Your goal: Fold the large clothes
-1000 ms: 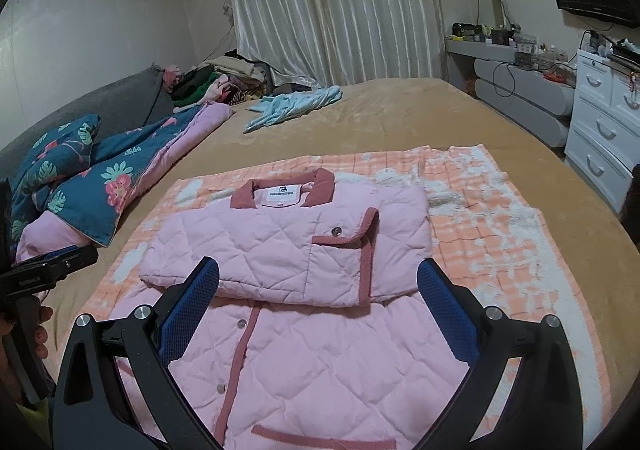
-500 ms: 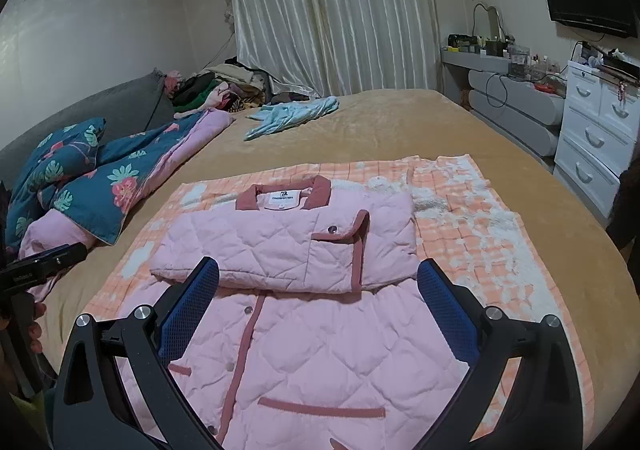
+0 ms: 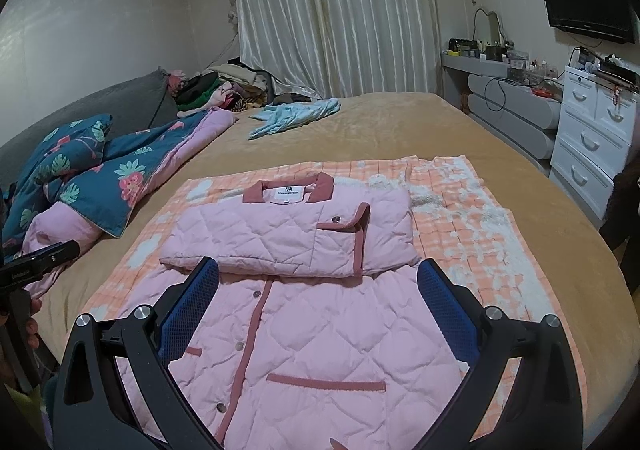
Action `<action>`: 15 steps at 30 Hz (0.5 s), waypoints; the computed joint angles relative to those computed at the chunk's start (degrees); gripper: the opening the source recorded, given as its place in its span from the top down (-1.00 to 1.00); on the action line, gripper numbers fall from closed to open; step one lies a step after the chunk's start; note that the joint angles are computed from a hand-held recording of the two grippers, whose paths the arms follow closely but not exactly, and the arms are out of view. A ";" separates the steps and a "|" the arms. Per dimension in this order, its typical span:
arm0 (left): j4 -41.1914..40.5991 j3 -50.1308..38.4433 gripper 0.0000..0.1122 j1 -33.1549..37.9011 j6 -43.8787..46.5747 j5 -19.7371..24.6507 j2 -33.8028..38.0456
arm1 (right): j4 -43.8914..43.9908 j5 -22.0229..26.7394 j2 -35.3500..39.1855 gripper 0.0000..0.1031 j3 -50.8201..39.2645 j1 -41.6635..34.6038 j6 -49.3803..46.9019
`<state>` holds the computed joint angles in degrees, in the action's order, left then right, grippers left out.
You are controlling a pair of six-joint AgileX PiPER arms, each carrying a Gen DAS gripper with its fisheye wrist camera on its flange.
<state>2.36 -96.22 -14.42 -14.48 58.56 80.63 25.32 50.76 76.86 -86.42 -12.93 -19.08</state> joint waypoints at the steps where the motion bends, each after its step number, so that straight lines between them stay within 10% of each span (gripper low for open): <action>1: -0.10 0.39 -0.68 0.08 0.10 -0.08 -0.37 | -0.05 0.16 -0.34 -0.92 0.21 -0.03 -0.02; 15: 1.63 11.72 -0.68 1.50 0.64 -2.58 -7.65 | -0.34 0.44 -6.49 -0.92 7.31 -0.44 -1.02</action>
